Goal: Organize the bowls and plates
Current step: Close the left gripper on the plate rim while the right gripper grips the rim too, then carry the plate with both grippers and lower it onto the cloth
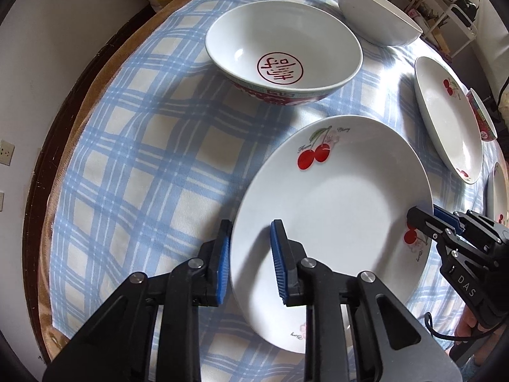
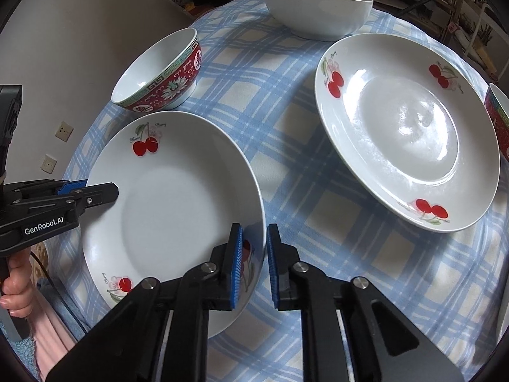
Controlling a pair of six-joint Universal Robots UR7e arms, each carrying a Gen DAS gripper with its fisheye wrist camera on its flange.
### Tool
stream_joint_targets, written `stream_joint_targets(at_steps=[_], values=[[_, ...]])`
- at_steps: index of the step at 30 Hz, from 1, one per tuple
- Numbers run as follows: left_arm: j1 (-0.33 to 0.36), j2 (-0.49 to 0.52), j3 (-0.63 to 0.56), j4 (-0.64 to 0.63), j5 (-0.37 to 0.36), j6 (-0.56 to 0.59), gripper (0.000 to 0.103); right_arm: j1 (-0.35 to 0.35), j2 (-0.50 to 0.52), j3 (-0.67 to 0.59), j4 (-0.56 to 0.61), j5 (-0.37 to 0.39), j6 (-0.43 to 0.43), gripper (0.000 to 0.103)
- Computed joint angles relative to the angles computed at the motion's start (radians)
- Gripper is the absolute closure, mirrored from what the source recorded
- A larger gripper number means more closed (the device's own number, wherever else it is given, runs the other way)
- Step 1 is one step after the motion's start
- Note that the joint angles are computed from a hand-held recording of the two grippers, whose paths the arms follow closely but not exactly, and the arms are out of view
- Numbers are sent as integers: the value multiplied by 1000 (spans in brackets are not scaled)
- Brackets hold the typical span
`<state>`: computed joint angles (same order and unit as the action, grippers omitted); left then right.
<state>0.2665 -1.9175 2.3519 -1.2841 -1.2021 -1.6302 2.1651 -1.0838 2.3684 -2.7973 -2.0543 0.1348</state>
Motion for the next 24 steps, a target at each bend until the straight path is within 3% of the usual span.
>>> stream_joint_targets(at_steps=[8,12,18,24], values=[[-2,36,2,-10,12,3,79,-10,-2,13,-26,19,20,88],[-35,56,10,-37,-6,-13,79,19,-3,16,-22,-14,63,87],[-95,84,20,-73,-40,1,79,11,-76,43,15,5,113,87],[-130,133,24,-177,-70,28,80,37,-169,71,71,-32,129,87]])
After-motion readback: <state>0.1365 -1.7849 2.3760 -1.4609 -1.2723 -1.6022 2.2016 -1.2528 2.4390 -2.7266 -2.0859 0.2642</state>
